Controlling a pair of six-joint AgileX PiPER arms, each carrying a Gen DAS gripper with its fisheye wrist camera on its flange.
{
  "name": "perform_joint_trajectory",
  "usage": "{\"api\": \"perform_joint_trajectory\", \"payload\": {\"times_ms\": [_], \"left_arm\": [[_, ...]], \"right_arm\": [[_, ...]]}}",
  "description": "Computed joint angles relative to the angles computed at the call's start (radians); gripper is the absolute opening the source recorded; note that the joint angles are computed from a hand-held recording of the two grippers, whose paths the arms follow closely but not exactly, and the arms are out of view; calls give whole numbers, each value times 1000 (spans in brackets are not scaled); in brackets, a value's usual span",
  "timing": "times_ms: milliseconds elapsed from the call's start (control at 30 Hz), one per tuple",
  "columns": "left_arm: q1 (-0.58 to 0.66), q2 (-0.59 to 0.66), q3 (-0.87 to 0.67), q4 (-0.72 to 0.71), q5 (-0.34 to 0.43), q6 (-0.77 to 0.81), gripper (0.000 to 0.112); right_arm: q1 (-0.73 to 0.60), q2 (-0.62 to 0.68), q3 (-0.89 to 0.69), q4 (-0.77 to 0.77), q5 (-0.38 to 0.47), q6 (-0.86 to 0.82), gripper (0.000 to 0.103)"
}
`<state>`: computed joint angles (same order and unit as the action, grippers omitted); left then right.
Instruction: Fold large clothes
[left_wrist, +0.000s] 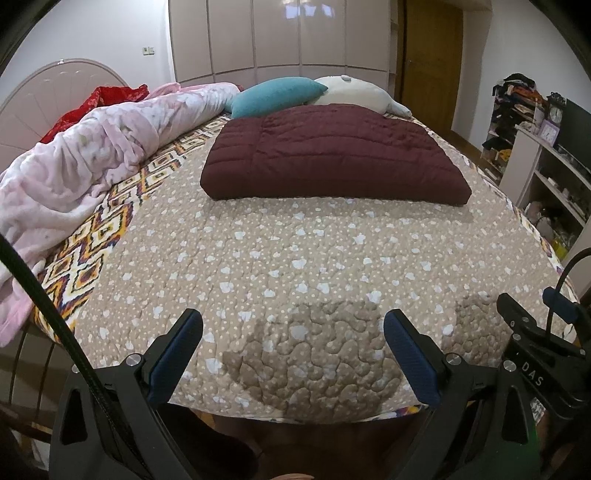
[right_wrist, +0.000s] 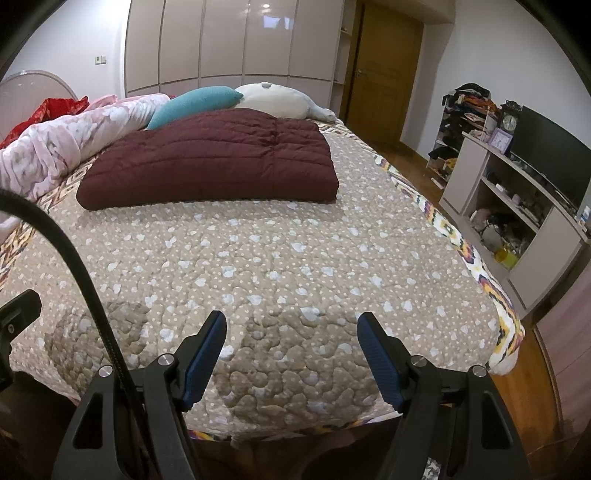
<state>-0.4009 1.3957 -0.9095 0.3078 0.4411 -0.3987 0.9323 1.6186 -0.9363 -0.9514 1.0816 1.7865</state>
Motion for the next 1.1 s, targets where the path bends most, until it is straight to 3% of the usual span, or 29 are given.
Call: {"api": "perform_joint_trajectory", "payload": {"times_ms": [1100], "left_arm": [[-4,41,-9,-59,22,52,98]], "right_arm": [[-24,31,-10,34,-8,-29,79]]}}
